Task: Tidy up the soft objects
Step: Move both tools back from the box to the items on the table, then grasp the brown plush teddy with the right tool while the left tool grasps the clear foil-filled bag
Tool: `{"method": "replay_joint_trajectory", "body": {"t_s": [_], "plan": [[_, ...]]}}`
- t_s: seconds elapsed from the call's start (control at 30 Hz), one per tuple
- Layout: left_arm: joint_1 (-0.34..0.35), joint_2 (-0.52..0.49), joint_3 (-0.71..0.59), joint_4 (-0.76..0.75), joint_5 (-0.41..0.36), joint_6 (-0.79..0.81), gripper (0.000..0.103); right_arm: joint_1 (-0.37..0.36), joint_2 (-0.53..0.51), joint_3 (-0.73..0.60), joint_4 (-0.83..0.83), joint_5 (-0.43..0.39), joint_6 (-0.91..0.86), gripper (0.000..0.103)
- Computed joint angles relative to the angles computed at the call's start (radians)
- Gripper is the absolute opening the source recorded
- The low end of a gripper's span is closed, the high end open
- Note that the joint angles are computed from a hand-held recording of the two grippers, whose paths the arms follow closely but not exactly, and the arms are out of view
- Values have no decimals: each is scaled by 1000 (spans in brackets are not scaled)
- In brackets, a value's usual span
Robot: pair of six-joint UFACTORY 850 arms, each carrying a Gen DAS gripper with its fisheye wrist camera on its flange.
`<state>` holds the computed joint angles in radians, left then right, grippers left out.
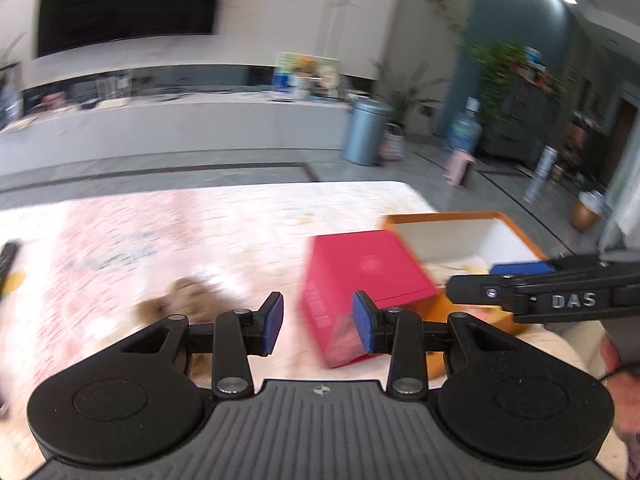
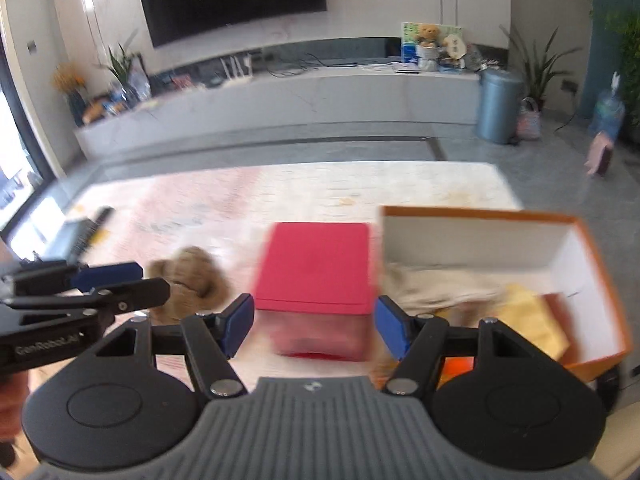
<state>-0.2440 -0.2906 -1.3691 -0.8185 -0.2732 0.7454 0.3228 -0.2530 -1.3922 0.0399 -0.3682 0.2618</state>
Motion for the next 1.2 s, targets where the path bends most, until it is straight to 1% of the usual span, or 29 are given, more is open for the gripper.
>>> {"method": "replay_joint_trajectory", "body": {"t_s": [0.17,0.27,0.37,0.4,0.43,0.5,0.57,0.7,0.8,0.83,0.93,1.0,1.13,1.17,1.2], "plan": [[55,29,66,81,52,-151,43,72,-41,1,-13,79,93,67],[91,31,87,139,56,-245,43,105,-71,-5,-24,118,137,67],[124,28,100,176,59,-307,43,135,-114,-31,-37,138,175,67],[139,29,111,159,63,-294,43,142,-130,-42,-30,146,166,67],[157,35,132,101,69,-240,43,152,-147,-56,-58,148,197,67],[174,30,144,65,79,-227,43,163,-183,-86,-32,145,169,67],[192,22,149,57,70,-235,43,172,-223,-124,4,128,138,68],[206,-22,113,131,41,-332,43,176,-303,-209,94,86,46,69],[208,-63,69,190,15,-402,43,175,-364,-285,100,59,29,77],[211,-75,57,186,7,-404,43,173,-381,-307,109,50,21,79],[220,-116,17,190,-20,-436,43,169,-445,-390,101,2,29,79],[227,-138,-6,171,-51,-433,43,165,-491,-447,99,-36,32,79],[233,-164,-28,159,-75,-453,43,149,-563,-524,226,-92,-58,80],[234,-168,-31,150,-79,-454,44,143,-573,-533,275,-102,-91,78],[236,-174,-38,139,-86,-452,46,138,-579,-536,323,-108,-124,74]]}}
